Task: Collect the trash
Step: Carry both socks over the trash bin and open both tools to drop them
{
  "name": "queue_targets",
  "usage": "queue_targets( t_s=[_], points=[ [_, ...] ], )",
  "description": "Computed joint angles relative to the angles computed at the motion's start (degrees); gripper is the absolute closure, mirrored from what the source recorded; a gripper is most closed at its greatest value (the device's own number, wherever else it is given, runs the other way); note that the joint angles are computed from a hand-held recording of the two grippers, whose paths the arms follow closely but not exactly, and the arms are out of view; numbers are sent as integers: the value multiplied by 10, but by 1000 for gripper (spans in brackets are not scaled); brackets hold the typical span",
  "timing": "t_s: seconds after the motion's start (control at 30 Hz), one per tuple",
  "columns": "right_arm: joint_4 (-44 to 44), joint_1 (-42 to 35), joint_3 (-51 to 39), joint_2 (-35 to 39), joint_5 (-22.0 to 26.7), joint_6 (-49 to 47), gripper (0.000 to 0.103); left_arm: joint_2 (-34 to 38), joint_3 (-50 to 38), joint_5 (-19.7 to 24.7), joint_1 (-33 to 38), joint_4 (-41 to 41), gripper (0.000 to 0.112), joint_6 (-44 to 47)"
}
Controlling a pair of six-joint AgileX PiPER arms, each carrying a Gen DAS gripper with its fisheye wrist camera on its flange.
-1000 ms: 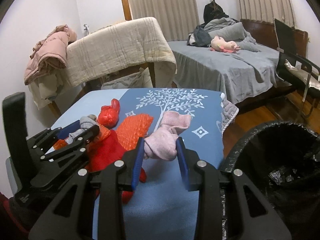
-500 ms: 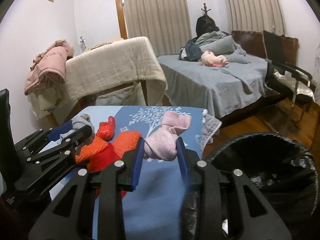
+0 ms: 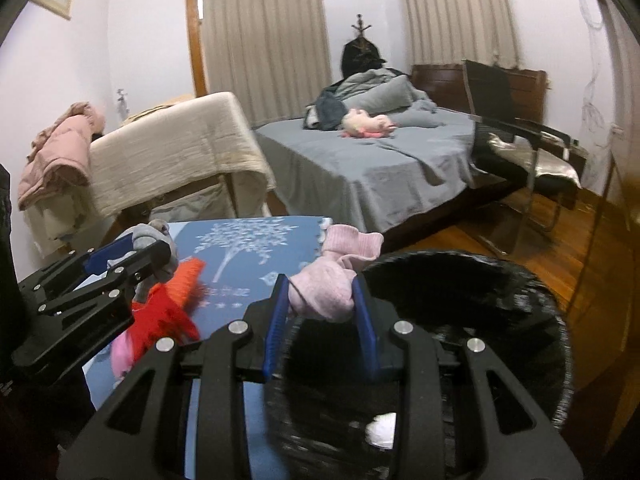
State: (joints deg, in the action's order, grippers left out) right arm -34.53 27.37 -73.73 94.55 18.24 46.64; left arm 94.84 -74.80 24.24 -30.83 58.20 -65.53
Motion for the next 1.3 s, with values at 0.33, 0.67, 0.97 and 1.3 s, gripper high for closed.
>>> queue_targets(
  t_s=[0.33, 0.67, 0.97, 1.3],
  points=[
    [-67, -63, 88, -63, -11, 66, 72, 71, -88, -8, -59, -62, 70, 68],
    [-103, -120, 127, -83, -11, 94, 69, 159, -207, -15, -78, -259, 61, 265],
    [-240, -126, 158, -103, 5, 236, 10, 134, -172, -30, -63, -236, 34, 240],
    [-209, -65, 107, -68, 13, 222, 6, 38, -59, -7, -21, -63, 20, 77]
  ],
)
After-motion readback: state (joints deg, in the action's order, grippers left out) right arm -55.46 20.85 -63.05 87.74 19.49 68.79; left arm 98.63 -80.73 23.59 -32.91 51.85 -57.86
